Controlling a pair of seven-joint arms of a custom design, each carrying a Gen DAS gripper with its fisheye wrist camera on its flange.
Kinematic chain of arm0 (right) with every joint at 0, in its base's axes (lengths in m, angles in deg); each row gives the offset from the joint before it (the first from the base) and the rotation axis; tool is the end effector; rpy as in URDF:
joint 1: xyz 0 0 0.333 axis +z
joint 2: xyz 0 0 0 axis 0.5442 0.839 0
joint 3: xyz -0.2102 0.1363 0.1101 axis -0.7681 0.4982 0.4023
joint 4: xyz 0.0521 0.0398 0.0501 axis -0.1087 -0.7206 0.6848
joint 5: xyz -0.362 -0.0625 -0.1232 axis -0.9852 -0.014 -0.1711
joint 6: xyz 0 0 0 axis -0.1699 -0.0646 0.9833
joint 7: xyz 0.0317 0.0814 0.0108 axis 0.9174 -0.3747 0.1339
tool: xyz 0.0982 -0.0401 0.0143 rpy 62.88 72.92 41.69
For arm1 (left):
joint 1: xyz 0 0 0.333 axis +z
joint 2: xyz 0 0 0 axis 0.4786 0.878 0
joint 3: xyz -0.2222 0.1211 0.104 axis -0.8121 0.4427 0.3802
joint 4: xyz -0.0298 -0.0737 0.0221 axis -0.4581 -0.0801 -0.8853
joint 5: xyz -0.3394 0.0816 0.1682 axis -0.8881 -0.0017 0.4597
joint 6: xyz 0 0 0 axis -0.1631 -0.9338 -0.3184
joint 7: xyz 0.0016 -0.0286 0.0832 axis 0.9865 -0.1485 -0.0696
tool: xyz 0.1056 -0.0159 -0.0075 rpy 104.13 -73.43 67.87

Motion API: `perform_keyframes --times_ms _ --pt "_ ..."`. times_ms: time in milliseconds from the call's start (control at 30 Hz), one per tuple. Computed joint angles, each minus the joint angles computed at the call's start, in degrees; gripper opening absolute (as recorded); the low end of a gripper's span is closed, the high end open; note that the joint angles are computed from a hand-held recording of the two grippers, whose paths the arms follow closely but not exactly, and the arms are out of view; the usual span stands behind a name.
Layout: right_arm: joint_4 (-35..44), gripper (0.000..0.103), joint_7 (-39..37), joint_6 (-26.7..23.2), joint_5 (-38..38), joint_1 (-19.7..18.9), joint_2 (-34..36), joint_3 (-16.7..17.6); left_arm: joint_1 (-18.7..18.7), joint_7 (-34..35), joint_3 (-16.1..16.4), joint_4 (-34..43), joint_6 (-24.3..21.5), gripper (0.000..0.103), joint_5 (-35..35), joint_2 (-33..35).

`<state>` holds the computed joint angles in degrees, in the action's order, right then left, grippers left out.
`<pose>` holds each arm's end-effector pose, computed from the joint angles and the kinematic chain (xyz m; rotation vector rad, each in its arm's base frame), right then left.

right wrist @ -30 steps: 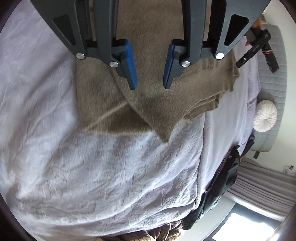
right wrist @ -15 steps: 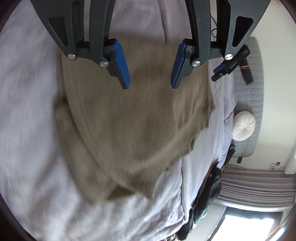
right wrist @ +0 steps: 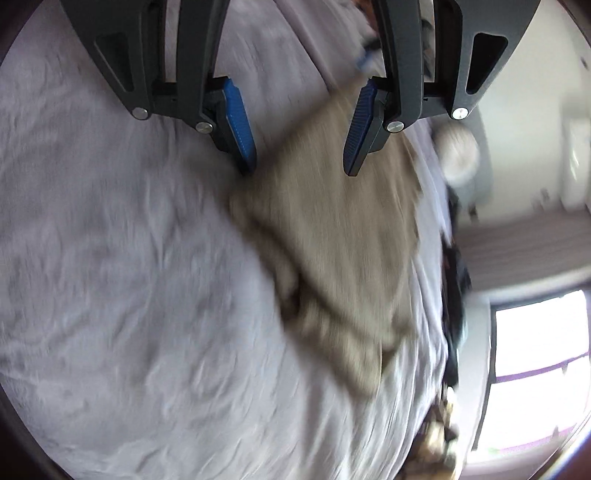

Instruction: Fold small clothes

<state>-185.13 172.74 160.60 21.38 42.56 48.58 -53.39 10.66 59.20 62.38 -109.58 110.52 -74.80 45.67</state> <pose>0.4798 0.0444 0.4257 -0.9761 2.0834 0.5877 0.4142 -0.2331 0.4674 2.7502 -1.2005 0.5531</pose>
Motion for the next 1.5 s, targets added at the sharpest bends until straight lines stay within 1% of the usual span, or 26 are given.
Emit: perform_keyframes --times_ms 33,67,100,133,167,267,333,433,533,567,667,767,867,933,1000,1067,1133,1233,1267,1300,1333,1367,1400,1433,1467,1500 --pt "1.0 0.049 0.5 -0.2 0.6 0.4 1.1 -0.5 0.9 -2.0 -0.8 0.3 -0.3 0.084 1.8 0.1" --pt "2.0 0.038 1.0 -0.7 0.0 0.5 2.2 -0.5 1.4 -3.0 -0.9 0.8 -1.4 0.063 2.8 0.3" --pt "3.5 0.007 1.9 -1.9 -2.5 0.2 3.1 -0.3 1.4 -3.4 -0.7 0.4 -1.1 0.04 3.3 0.0" --pt "5.4 0.008 2.4 -3.2 -6.5 -0.1 3.8 0.3 1.0 -2.5 -0.3 -1.4 2.4 0.026 2.0 -1.3" --pt "6.6 0.008 1.6 -3.7 -7.9 -0.1 4.1 0.5 0.3 -1.5 0.2 -2.4 4.8 0.01 1.0 -2.1" --pt "9.8 0.008 -1.7 -6.6 -10.7 -0.2 3.4 0.5 0.6 -0.2 -1.2 0.3 1.6 0.008 5.6 -2.4" --pt "10.9 0.008 -1.8 -8.1 -13.5 -0.6 3.1 0.7 0.2 0.5 -1.9 0.9 0.6 0.008 7.5 -3.1" --pt "12.4 0.008 -1.0 -9.7 -19.7 -1.4 5.0 1.5 -0.4 0.8 -1.2 -0.5 -1.0 0.008 6.7 -3.4" --pt "12.8 0.008 0.7 -10.5 -25.0 -1.7 7.8 2.4 -1.0 1.2 -0.8 -4.5 2.2 0.008 5.5 -4.6" --pt "12.5 0.008 0.3 -10.5 -24.8 -1.7 8.5 2.3 -1.1 2.0 -0.9 -4.4 1.8 0.008 6.1 -4.6" --pt "12.5 0.009 1.7 -10.3 -24.3 -1.9 8.4 2.3 -1.4 4.3 -1.2 -3.0 -1.5 0.009 7.9 -4.8" --pt "13.0 0.017 6.1 -12.6 -29.4 -2.4 7.0 3.0 -1.1 5.7 -1.1 -1.8 -3.8 0.009 8.7 -5.0" --pt "10.7 0.018 9.2 -13.3 -33.7 -2.5 2.0 3.7 -0.8 5.7 -1.3 -1.4 -6.5 0.009 9.2 -6.5" --pt "8.3 0.02 7.0 -12.0 -32.6 -1.1 -1.9 3.9 -0.6 6.0 -1.2 -0.7 -7.8 0.009 9.3 -6.6" --pt "9.8 0.02 3.0 -11.7 -31.2 1.9 -2.1 4.7 -0.7 6.4 -1.0 -1.3 -8.5 0.009 9.1 -7.5" --pt "13.1 0.02 0.0 -11.7 -30.1 4.5 0.8 5.8 -0.6 6.8 -1.0 -1.0 -8.8 0.009 9.2 -7.4" --pt "18.0 0.02 -2.3 -11.3 -29.5 6.5 6.1 7.4 -0.7 7.4 -0.6 -2.0 -9.6 0.009 8.8 -8.8" --pt "30.6 0.02 -2.0 -10.2 -31.3 9.6 18.6 10.0 -0.6 8.6 0.0 -2.1 -9.8 0.009 7.9 -8.4" --pt "35.6 0.02 -2.9 -7.7 -30.7 11.4 23.6 10.5 -0.2 8.4 -0.2 -2.2 -9.3 0.009 8.2 -8.4" --pt "39.9 0.02 -1.0 -8.4 -33.0 11.2 27.1 12.0 0.0 8.3 -0.4 -2.5 -9.0 0.009 8.6 -8.6" --pt "44.9 0.02 -0.3 -6.7 -34.0 11.6 31.8 13.4 0.2 8.3 -0.4 -2.8 -8.9 0.009 8.8 -8.8" --pt "49.8 0.02 0.9 -8.1 -35.3 12.3 35.4 13.6 0.3 8.4 -0.3 -3.1 -8.9 0.009 8.8 -9.0" --pt "53.0 0.02 2.6 -7.5 -36.5 13.3 38.0 13.9 0.4 8.5 -0.1 -3.5 -8.8 0.011 8.8 -9.3" --pt "56.5 0.02 3.7 -7.2 -37.5 14.3 40.7 13.7 0.4 8.5 0.1 -4.2 -8.6 0.022 8.5 -9.8" --pt "59.8 0.02 5.2 -6.3 -38.5 15.8 43.4 13.0 0.6 8.4 0.3 -4.8 -8.3 0.069 8.3 -10.2" --pt "62.4 0.02 7.4 -6.3 -40.0 16.9 45.2 12.7 1.1 7.3 0.0 -5.5 -8.4 0.1 8.8 -11.1"
